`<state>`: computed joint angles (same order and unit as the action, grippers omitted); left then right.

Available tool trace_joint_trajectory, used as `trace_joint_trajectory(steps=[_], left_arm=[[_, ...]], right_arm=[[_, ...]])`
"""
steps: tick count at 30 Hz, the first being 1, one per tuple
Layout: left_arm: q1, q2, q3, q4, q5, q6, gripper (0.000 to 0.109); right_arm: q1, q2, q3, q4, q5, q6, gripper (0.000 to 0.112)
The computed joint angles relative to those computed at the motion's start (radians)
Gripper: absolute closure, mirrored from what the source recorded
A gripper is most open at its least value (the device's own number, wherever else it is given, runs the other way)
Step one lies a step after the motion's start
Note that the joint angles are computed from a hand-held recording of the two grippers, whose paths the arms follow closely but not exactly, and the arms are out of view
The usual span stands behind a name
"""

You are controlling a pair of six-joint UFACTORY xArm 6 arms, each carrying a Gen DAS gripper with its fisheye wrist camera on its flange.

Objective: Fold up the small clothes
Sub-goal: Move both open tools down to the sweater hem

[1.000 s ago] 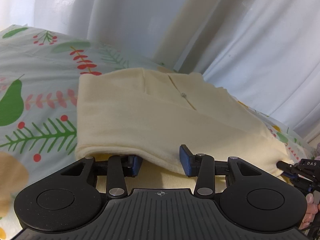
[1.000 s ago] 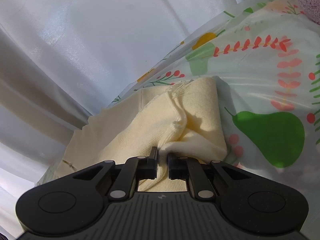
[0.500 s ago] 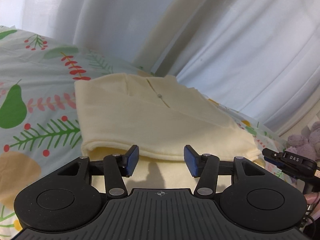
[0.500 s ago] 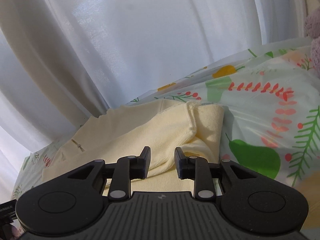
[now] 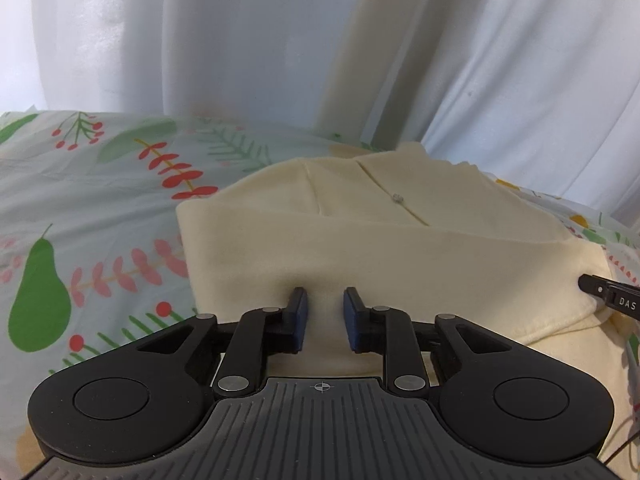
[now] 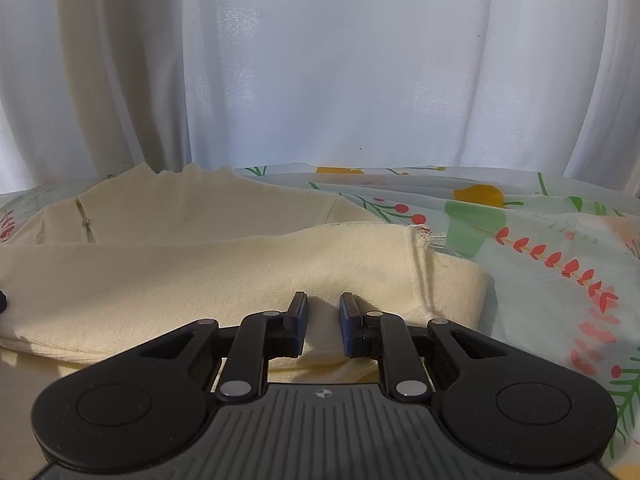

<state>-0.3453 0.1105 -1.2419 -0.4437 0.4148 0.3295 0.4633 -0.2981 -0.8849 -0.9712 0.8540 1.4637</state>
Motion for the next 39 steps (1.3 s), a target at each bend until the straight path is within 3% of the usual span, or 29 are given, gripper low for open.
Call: trace_joint_trajectory(steps=[6, 8, 9, 13, 19, 21, 22, 24, 26, 30, 32, 35, 37, 39], left_arm=[[0.019, 0.008, -0.047, -0.016, 0.076, -0.036, 0.091], [0.018, -0.020, -0.026, -0.027, 0.099, -0.007, 0.086], [0.016, -0.028, -0.015, -0.032, 0.100, 0.014, 0.082], [0.007, -0.028, 0.003, -0.015, 0.061, 0.035, 0.081], [0.007, -0.006, -0.020, 0.045, 0.052, -0.051, 0.081], [0.011, -0.031, -0.011, 0.152, 0.075, -0.171, 0.081], [0.014, -0.049, 0.001, 0.231, 0.082, -0.244, 0.075], [0.025, -0.119, 0.058, 0.368, 0.083, -0.341, 0.065], [0.040, -0.203, 0.128, 0.398, 0.082, -0.360, 0.054], [0.079, -0.400, 0.254, 0.194, 0.183, -0.269, 0.044], [0.100, -0.511, 0.327, 0.086, 0.254, -0.238, 0.037], [0.136, -0.668, 0.431, 0.001, 0.398, -0.194, 0.036], [0.158, -0.764, 0.496, 0.019, 0.485, -0.186, 0.036], [0.174, -0.845, 0.548, 0.080, 0.559, -0.208, 0.036]], right_arm=[[-0.002, -0.040, 0.022, 0.034, -0.019, 0.005, 0.097], [0.018, -0.074, 0.042, 0.043, -0.014, 0.005, 0.097], [0.031, -0.085, 0.049, 0.042, 0.003, 0.005, 0.097], [0.063, -0.084, 0.051, 0.039, 0.079, -0.048, 0.097], [0.038, -0.059, 0.045, 0.002, 0.064, -0.051, 0.097], [0.038, -0.061, 0.039, 0.016, 0.070, -0.080, 0.097], [0.045, -0.067, 0.034, 0.031, 0.088, -0.093, 0.097], [0.090, -0.083, 0.018, 0.042, 0.182, -0.094, 0.096], [0.149, -0.151, 0.042, 0.056, 0.242, -0.076, 0.093], [0.246, -0.415, 0.209, 0.184, 0.114, -0.030, 0.084], [0.347, -0.518, 0.261, 0.256, 0.131, -0.009, 0.080], [0.539, -0.604, 0.293, 0.273, 0.250, 0.111, 0.063], [0.695, -0.634, 0.301, 0.282, 0.362, 0.251, 0.061], [0.792, -0.650, 0.308, 0.321, 0.431, 0.346, 0.061]])
